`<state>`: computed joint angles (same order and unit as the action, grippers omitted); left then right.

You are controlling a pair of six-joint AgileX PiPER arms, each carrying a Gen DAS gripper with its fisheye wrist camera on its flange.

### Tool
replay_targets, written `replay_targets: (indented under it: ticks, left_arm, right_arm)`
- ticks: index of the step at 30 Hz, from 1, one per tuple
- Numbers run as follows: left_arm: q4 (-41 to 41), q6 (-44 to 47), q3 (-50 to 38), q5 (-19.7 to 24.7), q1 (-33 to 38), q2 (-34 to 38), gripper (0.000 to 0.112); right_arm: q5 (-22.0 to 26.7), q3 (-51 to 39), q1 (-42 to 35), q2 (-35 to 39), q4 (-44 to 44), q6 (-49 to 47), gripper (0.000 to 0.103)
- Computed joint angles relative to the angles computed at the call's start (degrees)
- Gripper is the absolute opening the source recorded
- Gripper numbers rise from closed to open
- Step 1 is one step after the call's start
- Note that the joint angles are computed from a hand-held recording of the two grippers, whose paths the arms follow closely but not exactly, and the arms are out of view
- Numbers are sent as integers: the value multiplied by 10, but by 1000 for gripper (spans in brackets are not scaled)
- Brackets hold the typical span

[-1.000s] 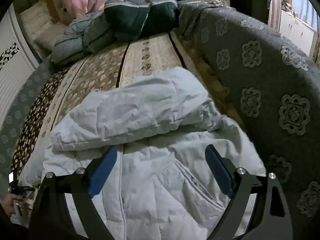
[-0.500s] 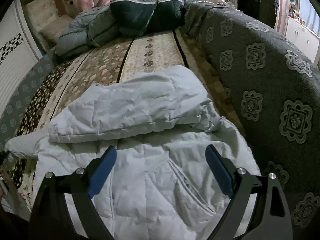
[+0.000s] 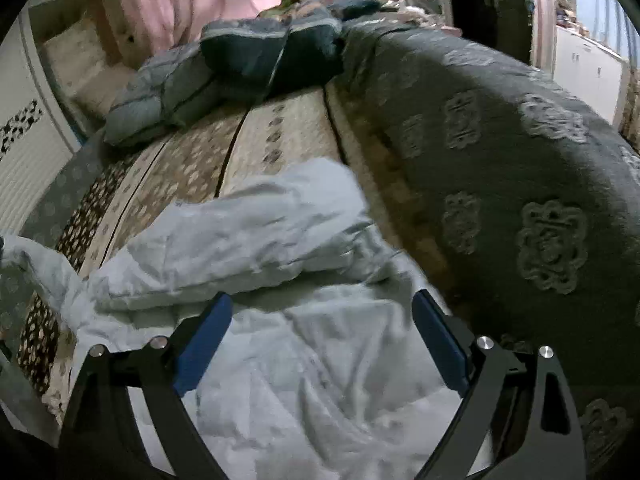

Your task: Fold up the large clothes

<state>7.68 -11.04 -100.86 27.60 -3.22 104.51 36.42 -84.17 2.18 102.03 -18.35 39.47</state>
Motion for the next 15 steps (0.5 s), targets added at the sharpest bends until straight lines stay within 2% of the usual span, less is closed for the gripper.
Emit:
replay_targets:
  ticks: [3,8,11,15]
  left_arm:
    - [21,6,9,-9,-84,-2,0]
    - [23,-6,-30,22,-181,38,0]
    - [3,-23,-54,32,-197,62,0]
    - [-48,22,-65,31,-193,77,0]
  right_arm:
    - [-27,32,-25,-23,20,-10,91]
    - [-36,60,-50,-38,49,-59,92]
    - [-36,79,-66,-45,49,-75,92]
    - [-43,99,-90,-48,69,-82,92]
